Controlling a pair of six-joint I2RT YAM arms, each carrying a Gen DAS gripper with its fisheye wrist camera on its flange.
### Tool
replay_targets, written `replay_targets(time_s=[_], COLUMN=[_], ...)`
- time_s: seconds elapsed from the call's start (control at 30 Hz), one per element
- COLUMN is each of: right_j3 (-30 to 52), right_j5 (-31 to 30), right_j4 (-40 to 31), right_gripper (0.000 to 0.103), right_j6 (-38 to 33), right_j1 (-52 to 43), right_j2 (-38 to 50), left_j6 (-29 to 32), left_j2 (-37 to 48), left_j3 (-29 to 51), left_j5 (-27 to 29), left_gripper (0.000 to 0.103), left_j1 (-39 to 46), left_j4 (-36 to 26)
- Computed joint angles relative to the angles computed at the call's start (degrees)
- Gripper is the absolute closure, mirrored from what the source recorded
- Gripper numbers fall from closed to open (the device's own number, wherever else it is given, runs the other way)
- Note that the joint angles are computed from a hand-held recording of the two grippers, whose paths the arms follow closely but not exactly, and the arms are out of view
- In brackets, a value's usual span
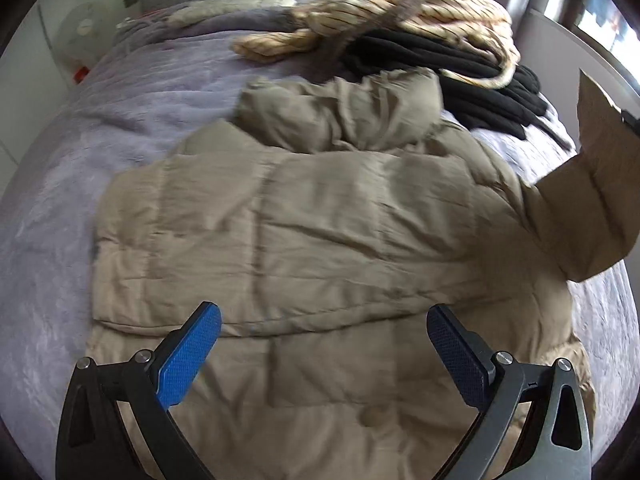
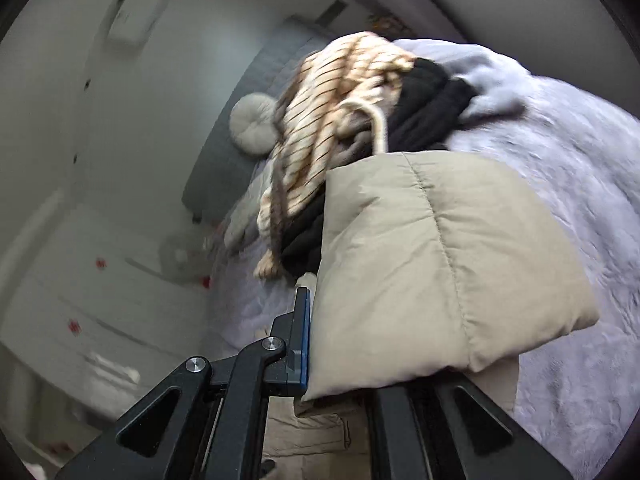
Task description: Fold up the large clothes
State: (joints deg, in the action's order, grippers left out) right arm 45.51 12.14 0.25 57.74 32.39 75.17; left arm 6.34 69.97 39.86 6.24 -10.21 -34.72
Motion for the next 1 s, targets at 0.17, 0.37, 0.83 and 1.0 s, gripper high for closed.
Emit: replay_targets(time_s=[0.17, 0.37, 0.83, 1.0], right_j3=[31.2, 44.5, 31.8, 24.8], right_j5=[2.8, -1.9, -1.2, 3.8], right_j4=[-14.1, -18.1, -12.2, -8.2], right_gripper=[0.096, 0.096, 0.039, 0.067], right_j6=[-11.7, -8.2, 7.9, 18.9], right_j1=[9.6, 12.0, 13.3, 11.8], right_j2=[29.1, 48.5, 43.0, 37.8], left_j6=[4.6, 9.1, 9.2, 8.6], left_j2=[2.1, 5.7, 10.2, 12.8], left_j3=[0.8, 1.2, 1.7, 3.7], left_j5=[0.9, 2.8, 5.7, 7.7], left_gripper=[0.0, 0.0, 0.0, 0.0], left_j1=[10.7, 20.8, 23.1, 23.5], left_j4=[1.9, 4.6, 7.0, 6.7])
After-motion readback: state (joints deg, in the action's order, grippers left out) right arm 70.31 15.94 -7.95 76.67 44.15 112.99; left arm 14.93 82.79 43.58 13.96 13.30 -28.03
